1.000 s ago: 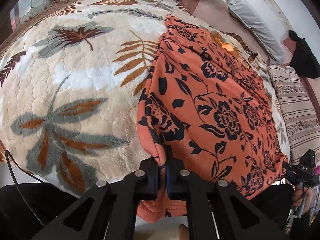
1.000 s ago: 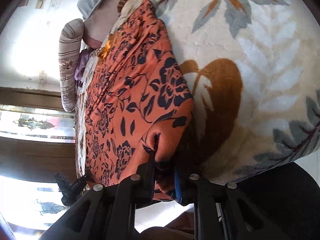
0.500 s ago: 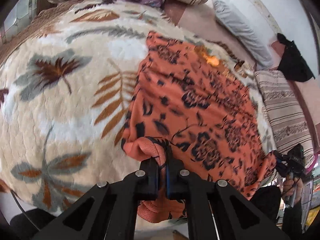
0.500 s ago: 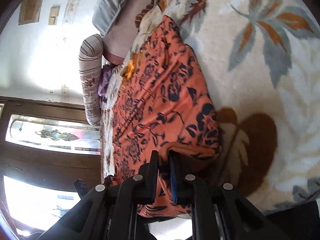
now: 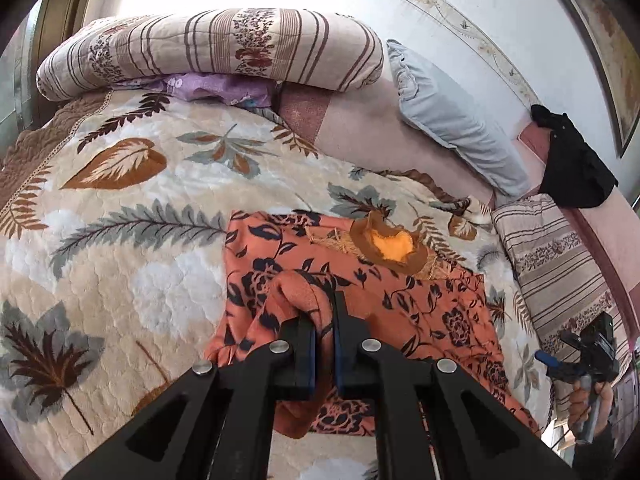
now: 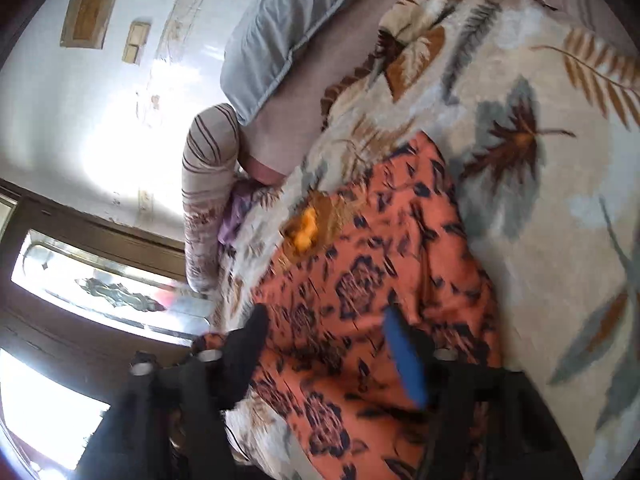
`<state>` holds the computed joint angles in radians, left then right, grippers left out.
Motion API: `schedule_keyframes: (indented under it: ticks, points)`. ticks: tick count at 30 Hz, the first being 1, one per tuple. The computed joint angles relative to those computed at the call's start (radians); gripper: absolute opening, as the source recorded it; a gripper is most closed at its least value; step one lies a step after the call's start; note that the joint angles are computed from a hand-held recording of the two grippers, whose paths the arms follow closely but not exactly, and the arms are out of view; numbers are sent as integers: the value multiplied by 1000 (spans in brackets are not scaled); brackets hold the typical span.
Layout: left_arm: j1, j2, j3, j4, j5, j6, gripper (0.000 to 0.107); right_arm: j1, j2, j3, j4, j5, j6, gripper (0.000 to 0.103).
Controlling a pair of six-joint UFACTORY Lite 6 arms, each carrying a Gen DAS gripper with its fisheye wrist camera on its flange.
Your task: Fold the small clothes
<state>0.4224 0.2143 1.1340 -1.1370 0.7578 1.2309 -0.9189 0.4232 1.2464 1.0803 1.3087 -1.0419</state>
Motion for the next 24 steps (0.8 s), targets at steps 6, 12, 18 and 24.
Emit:
schedule_keyframes:
  ticks: [6, 12, 18, 24]
  points:
    - [77, -14, -48, 0, 60, 32, 7, -429, -73, -250, -247, 92, -147, 78]
    - [85, -75, -104, 6, 64, 58, 7, -364, -210, -561, -276, 4, -374, 76]
    - [184, -218, -209, 51, 131, 116, 7, -248, -306, -652, -211, 17, -456, 8]
    - [264, -319, -208, 65, 276, 151, 7, -264, -242, -393, -54, 287, -338, 8]
